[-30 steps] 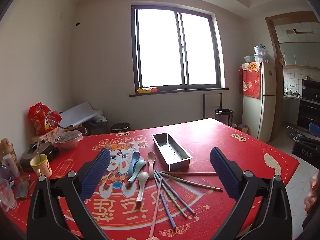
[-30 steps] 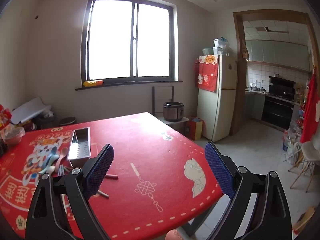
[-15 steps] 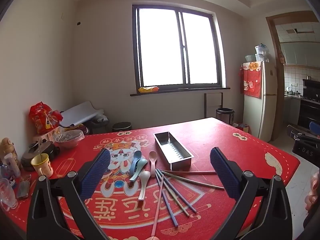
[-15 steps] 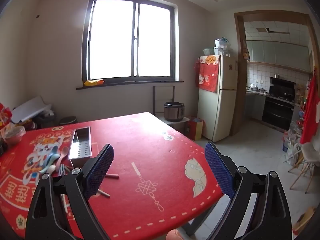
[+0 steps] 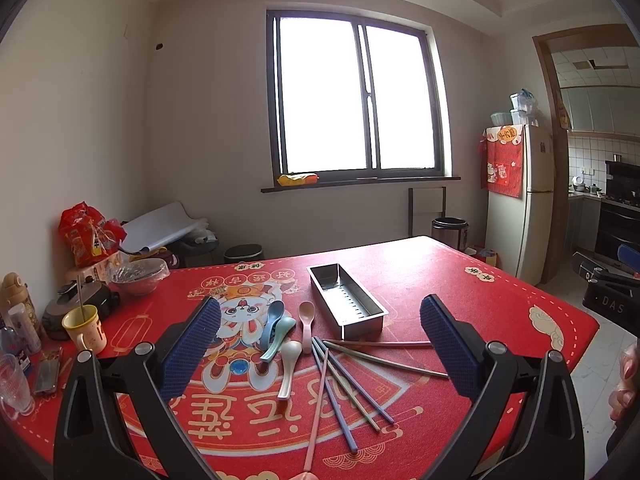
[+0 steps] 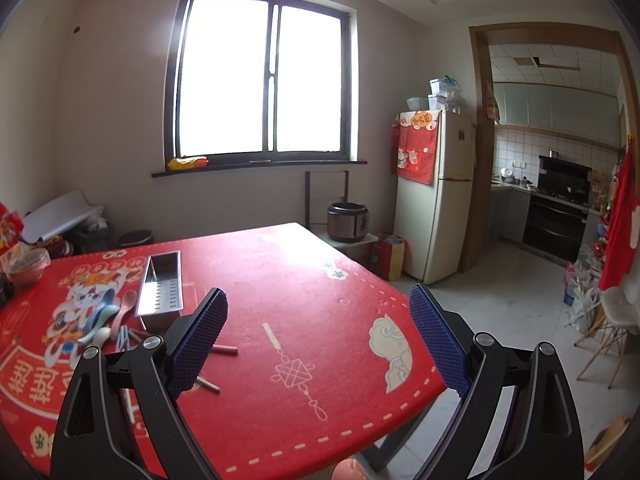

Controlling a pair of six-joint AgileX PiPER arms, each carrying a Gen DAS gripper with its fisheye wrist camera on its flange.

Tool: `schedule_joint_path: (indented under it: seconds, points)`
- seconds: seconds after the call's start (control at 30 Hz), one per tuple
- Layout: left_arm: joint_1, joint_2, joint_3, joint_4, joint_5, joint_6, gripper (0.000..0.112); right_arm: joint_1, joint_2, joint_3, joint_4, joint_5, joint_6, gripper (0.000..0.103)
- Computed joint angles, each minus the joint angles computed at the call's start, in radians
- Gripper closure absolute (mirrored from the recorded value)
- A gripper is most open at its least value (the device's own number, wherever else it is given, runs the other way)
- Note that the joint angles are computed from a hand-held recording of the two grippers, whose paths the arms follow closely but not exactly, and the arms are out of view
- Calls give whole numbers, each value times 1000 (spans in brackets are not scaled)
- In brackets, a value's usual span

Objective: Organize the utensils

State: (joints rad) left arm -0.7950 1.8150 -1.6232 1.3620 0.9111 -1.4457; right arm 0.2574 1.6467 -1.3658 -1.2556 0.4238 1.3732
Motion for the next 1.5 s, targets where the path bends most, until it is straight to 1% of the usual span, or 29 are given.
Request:
schedule_joint_path:
  seconds: [0.17,0.27,0.37,1.3,1.5]
  points:
    - [0,-21,45,19,-1,-35,14,6,-4,19,-28,0,29,14]
    - [2,-22,45,16,-1,-32,14,6,-8,28,-30,-2,32,14]
    - [3,-22,44,12,-2,-28,14,5,-3,12,1,2,-4,14]
    - [2,-22,50,18,-3,-36,14,6,-10,22,8,7,-9,14]
    - [-1,-24,52,16,1,-35,14,6,-6,14,33,7,-33,14]
